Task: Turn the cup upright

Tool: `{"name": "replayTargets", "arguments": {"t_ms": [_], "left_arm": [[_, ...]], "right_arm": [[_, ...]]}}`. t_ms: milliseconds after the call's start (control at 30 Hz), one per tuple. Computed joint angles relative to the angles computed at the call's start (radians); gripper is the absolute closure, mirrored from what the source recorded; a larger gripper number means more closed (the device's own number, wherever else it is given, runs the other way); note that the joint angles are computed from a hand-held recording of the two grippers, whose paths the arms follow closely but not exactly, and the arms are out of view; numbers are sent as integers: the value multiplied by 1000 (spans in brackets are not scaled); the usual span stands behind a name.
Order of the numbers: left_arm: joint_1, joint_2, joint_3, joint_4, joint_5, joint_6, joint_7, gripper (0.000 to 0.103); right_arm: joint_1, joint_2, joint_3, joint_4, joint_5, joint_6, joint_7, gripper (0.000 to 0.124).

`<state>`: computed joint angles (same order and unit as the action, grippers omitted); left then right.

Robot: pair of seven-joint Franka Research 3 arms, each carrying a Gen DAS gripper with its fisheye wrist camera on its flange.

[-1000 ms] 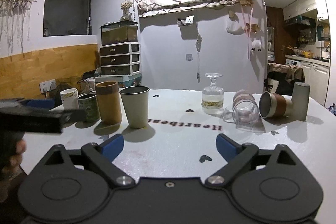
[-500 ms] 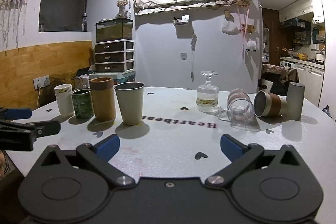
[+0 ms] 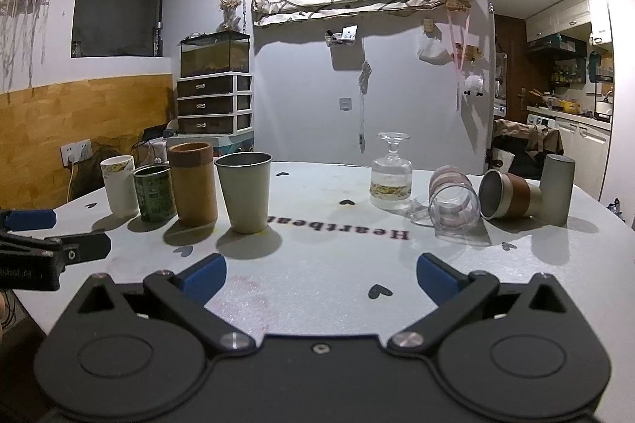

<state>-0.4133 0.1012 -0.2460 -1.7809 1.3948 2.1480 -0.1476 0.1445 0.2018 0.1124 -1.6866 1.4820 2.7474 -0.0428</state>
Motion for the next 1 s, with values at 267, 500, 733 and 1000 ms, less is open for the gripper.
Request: {"name": "replayTargets", "arguments": {"t_ms": [267, 500, 733, 1000], "left_arm": [[-1, 5, 1, 7, -8, -4, 7, 0], [-2, 5, 2, 4, -11, -7, 5, 0], [-2, 4, 3, 3, -9, -8, 5, 0], [-1, 4, 2, 2, -10, -8, 4, 0]], "right_arm": [[2, -5, 0, -7, 5, 4, -1, 21], [3, -2, 0, -5, 4, 3, -1, 21], [2, -1, 0, -4, 2, 2, 0, 21], [2, -1, 0, -3, 2, 2, -1, 21]]}}
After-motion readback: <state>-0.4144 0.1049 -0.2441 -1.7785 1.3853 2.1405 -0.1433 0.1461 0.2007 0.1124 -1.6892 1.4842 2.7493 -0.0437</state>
